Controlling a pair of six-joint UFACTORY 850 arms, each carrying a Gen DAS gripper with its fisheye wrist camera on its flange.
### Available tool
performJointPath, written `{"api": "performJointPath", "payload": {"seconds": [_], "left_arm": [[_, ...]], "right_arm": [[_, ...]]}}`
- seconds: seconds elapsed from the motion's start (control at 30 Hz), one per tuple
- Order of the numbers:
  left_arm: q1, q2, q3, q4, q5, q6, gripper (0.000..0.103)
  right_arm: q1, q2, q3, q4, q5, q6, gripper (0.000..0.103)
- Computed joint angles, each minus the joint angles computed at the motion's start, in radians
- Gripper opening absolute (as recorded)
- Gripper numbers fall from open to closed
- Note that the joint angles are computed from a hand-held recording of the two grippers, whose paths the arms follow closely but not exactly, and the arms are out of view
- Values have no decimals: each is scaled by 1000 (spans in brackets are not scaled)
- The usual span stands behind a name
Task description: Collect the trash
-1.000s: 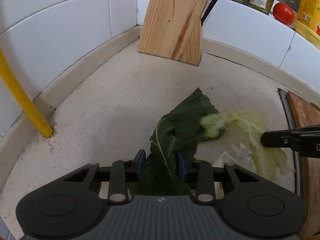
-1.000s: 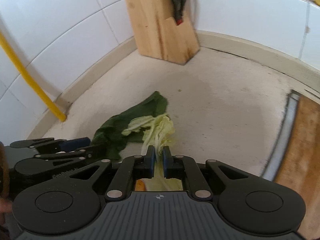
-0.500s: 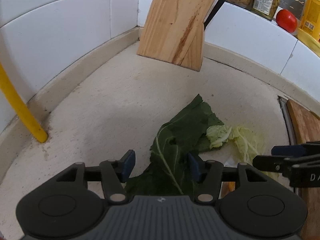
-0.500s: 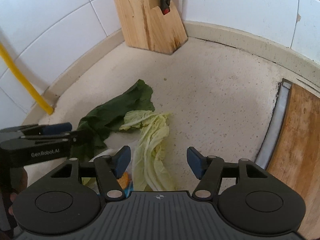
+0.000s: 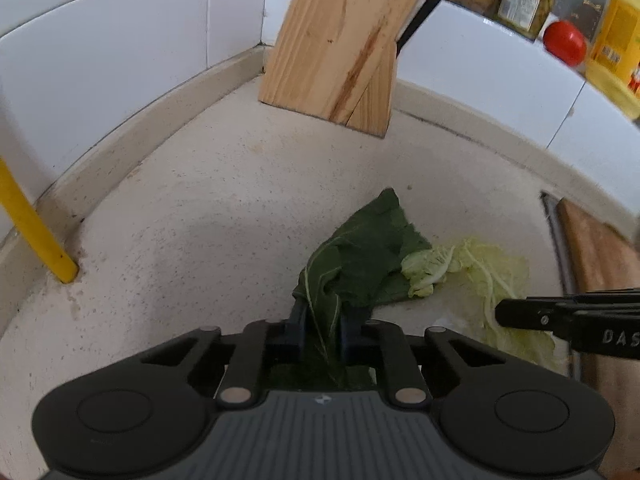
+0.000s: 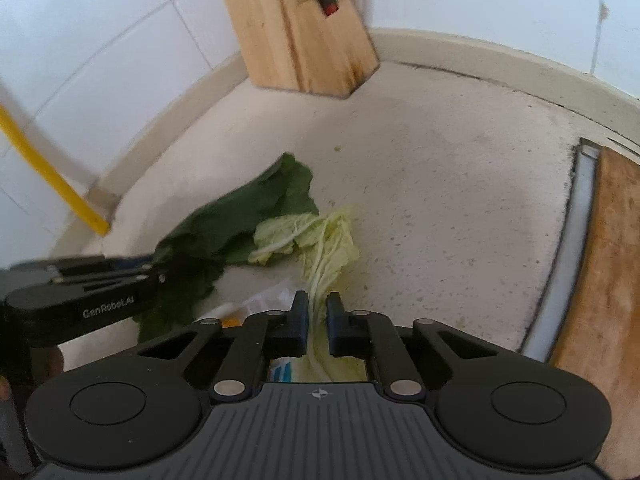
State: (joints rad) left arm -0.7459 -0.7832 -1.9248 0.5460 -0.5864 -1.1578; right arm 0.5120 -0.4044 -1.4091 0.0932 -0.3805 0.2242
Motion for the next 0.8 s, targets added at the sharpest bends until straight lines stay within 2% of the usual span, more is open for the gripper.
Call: {"api": "performJointPath", "payload": {"seconds": [0.3, 0.4, 0.47, 0.53, 0.57, 0.63, 0.7, 0.77, 0.8], "left_arm": [[-23, 91, 100, 68, 29, -63, 10], [-31, 106, 126, 63, 20, -41, 10], [-30, 103, 131, 47, 11, -15, 12], [-27, 96, 125, 28, 6, 7, 21], [-26, 90, 119, 29, 4, 7, 25], [-22, 73, 97, 30, -3, 14, 38], [-21, 57, 77, 40, -7, 20, 42], [-18, 26, 32, 17, -32, 51, 43], [-16, 13, 14, 1, -37, 74, 43]], "right_arm": [[-8, 106, 76, 107, 61, -82, 12], [-2, 129, 104, 44, 47, -22, 12], [-1, 135, 121, 10, 29, 12, 12], [-3, 134, 129, 10, 7, 9, 13], [-3, 134, 136, 4, 9, 21, 17], [-3, 128, 137, 14, 5, 7, 21], [2, 123, 135, -19, 7, 39, 35], [4, 112, 128, -42, 5, 59, 56], [5, 106, 122, -48, 0, 57, 60]]}}
